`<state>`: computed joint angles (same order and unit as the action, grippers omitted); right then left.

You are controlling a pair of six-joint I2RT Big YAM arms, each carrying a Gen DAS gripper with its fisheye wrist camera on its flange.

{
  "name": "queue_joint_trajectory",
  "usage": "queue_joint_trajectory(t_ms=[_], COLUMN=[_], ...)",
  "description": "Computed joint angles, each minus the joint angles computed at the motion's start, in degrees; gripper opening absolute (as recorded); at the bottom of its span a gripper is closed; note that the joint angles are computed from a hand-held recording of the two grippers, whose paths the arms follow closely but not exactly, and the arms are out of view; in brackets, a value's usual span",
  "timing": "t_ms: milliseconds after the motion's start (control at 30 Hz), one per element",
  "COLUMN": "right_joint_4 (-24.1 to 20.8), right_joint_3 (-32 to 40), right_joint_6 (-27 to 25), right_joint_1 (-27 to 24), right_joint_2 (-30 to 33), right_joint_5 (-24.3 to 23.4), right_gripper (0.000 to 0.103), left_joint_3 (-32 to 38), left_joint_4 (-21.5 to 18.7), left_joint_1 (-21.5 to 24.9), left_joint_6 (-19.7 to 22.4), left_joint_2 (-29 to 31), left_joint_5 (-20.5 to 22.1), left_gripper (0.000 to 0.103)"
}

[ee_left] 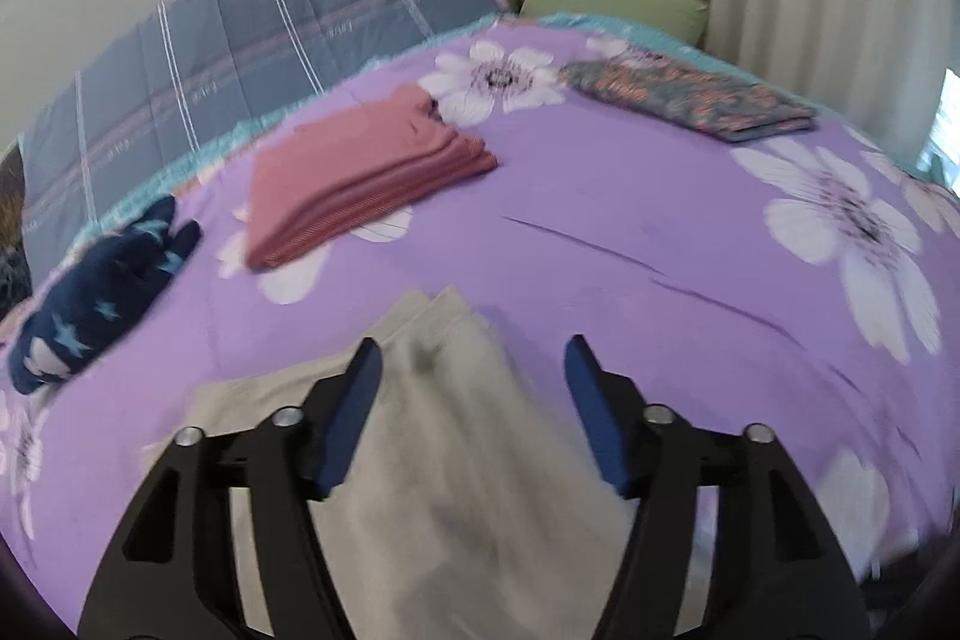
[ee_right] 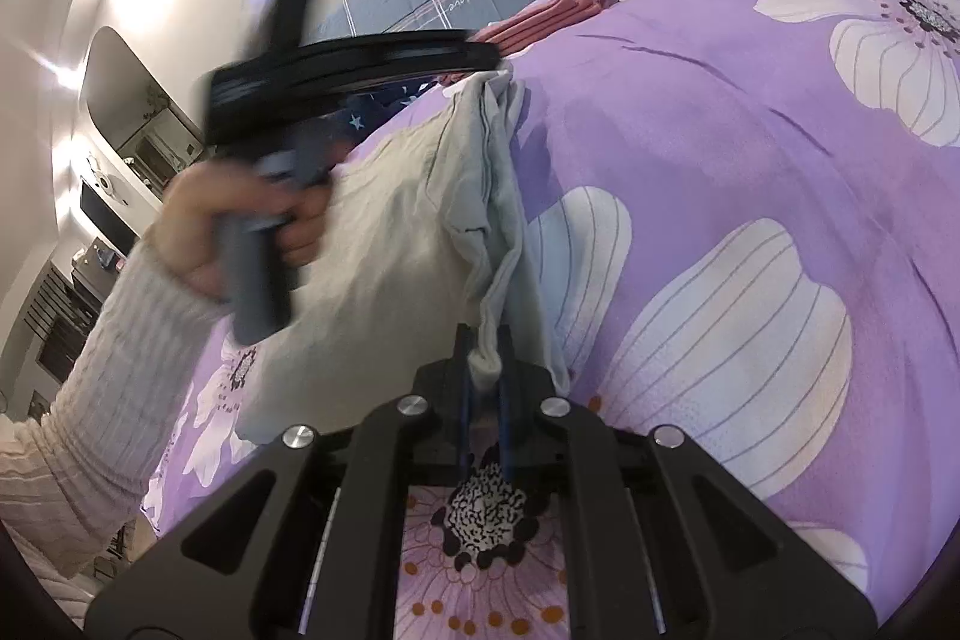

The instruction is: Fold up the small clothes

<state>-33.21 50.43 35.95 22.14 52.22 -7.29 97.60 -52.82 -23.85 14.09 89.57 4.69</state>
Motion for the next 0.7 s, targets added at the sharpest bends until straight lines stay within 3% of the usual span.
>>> queue_joint_trajectory(t_ms=[167, 333, 467, 567, 633, 700], right_joint_4=[1.01, 1.5, 1.93, -0.86, -2.59, -1.75], right_joint_3=[-0.64, 0.03, 1.41, 2.44, 2.06, 0.92], right_joint_6=[0.86, 0.47, -2.18, -3.76, -2.09, -0.69], right_joint_1=[-0.62, -1.31, -1.14, -0.91, -1.83, -2.73], right_joint_2=[-0.37, -0.65, -1.17, 1.06, 2.29, 1.43], right_joint_5=[-1.21, -1.71, 0.2, 2.41, 0.81, -1.19], right_gripper=[0.007, 0.007, 0.007, 0.007, 0.007, 0.008], left_joint_3=[-13.35, -24.82, -30.9, -33.78, -34.87, -35.07], left_joint_4=[2.72, -1.84, -5.13, -3.85, -2.55, -1.84], left_joint_1=[4.68, 9.18, 9.74, 9.27, 9.19, 9.96], left_joint_6=[4.28, 9.66, 10.84, 11.22, 9.23, 6.41], left_joint_2=[-14.25, -26.55, -31.38, -32.44, -32.39, -32.13], left_joint_5=[3.52, 4.61, 2.46, -0.91, -3.49, -3.26], left_gripper=[0.082, 0.084, 0.084, 0.084, 0.084, 0.084])
